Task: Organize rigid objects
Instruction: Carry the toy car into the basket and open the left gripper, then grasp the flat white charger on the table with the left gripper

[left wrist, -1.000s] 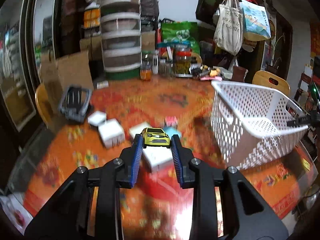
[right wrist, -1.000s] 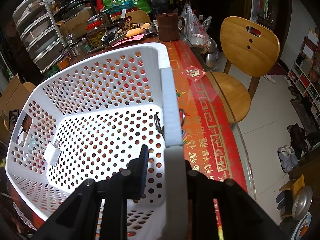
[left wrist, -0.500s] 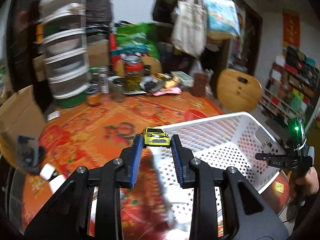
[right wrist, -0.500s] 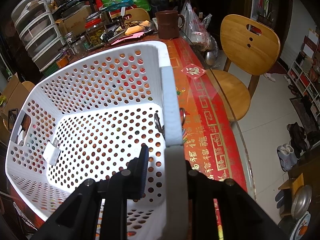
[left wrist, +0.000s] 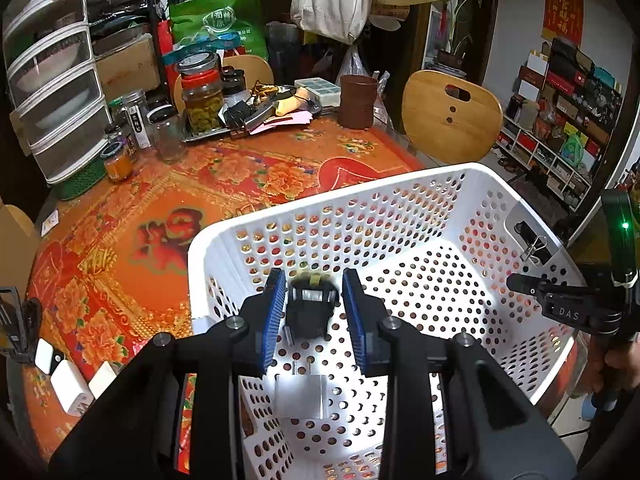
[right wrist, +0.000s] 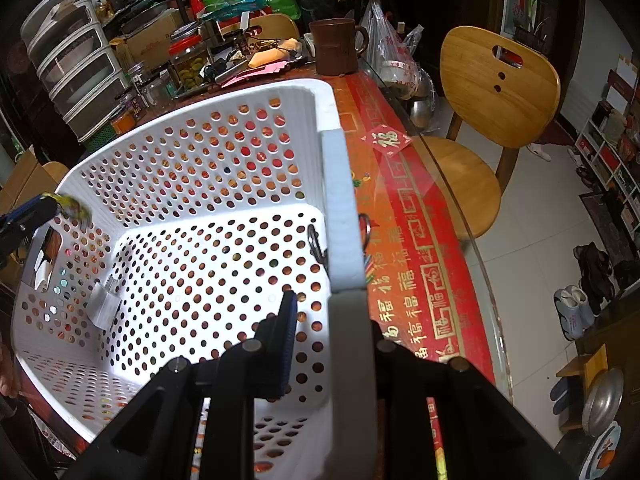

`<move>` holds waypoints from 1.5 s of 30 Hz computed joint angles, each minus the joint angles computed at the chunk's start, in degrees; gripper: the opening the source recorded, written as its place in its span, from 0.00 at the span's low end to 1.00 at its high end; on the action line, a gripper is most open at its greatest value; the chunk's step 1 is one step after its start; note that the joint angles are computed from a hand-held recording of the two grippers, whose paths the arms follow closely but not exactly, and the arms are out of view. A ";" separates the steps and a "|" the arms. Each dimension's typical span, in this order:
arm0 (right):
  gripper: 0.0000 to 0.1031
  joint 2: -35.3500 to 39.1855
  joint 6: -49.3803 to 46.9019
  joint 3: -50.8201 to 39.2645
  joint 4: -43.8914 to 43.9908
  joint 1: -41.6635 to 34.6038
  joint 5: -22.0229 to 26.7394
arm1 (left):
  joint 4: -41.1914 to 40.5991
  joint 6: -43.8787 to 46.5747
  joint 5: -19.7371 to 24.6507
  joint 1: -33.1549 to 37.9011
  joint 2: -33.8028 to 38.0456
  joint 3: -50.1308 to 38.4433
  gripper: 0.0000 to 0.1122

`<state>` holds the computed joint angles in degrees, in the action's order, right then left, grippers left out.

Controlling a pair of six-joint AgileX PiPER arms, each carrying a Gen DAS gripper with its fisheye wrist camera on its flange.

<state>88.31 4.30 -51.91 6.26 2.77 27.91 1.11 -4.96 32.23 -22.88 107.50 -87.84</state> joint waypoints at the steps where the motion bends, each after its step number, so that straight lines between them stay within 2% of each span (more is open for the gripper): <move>1: 0.19 0.02 0.02 -0.02 0.00 -0.01 0.02 | -1.15 0.94 -0.22 0.41 0.01 0.21 0.25; 2: 0.19 0.01 0.33 -0.01 -0.27 0.05 0.01 | -2.56 2.19 -0.49 0.89 -0.03 0.39 0.31; 4: 0.19 -0.03 0.67 0.05 -0.59 0.10 0.01 | -1.79 1.63 -3.13 1.53 -2.08 3.31 0.55; 5: 0.19 -0.06 0.82 0.07 -0.74 0.13 -0.01 | 1.35 -1.05 -5.72 1.68 -4.03 6.10 0.77; 6: 0.19 -0.07 1.09 0.04 -0.96 0.19 0.04 | 4.20 -3.58 -7.35 1.70 -5.39 7.91 0.91; 8: 0.19 0.02 1.75 -0.15 -1.62 0.34 0.22 | 7.07 -5.74 -11.97 3.40 -9.78 13.45 0.91; 11: 0.19 0.23 2.66 -0.60 -2.54 0.60 0.74 | -3.55 4.25 -12.59 9.75 -13.97 17.26 0.91; 13: 0.19 0.18 2.45 -0.64 -2.43 0.64 0.93 | -5.33 6.62 -12.33 14.46 -15.52 18.89 0.91; 15: 0.19 0.05 2.01 -0.53 -2.18 0.54 0.94 | 1.93 1.06 -10.55 19.40 -14.85 18.58 0.91; 17: 0.19 0.06 2.10 -0.59 -2.46 0.58 1.00 | 6.15 -1.91 -6.46 26.04 -10.65 14.95 0.91; 20: 0.19 0.35 2.60 -0.98 -2.87 0.67 1.24 | -1.45 3.07 -0.14 36.74 -1.74 6.90 0.91; 23: 0.19 0.42 2.19 -1.03 -2.43 0.61 1.32 | -6.50 6.74 4.33 43.25 6.49 -0.18 0.91; 26: 0.19 0.57 1.90 -1.27 -2.32 0.55 1.58 | -6.39 5.85 5.84 44.79 10.98 -3.23 0.90; 31: 0.19 0.68 1.95 -1.47 -2.42 0.55 2.01 | -4.98 4.11 5.76 44.31 14.48 -5.28 0.90; 37: 0.19 0.58 2.63 -1.49 -3.11 0.76 2.29 | -0.74 -2.17 5.16 41.92 18.59 -8.10 0.90; 40: 0.19 0.51 2.58 -1.33 -3.24 0.77 2.30 | 0.53 -4.33 6.38 41.79 21.72 -11.49 0.90; 45: 0.19 0.30 2.19 -1.03 -3.09 0.65 2.17 | 3.21 -8.32 6.67 41.74 24.66 -14.38 0.80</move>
<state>88.61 6.49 -52.94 3.18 3.42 30.08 4.31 -13.28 38.90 18.86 132.15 -102.22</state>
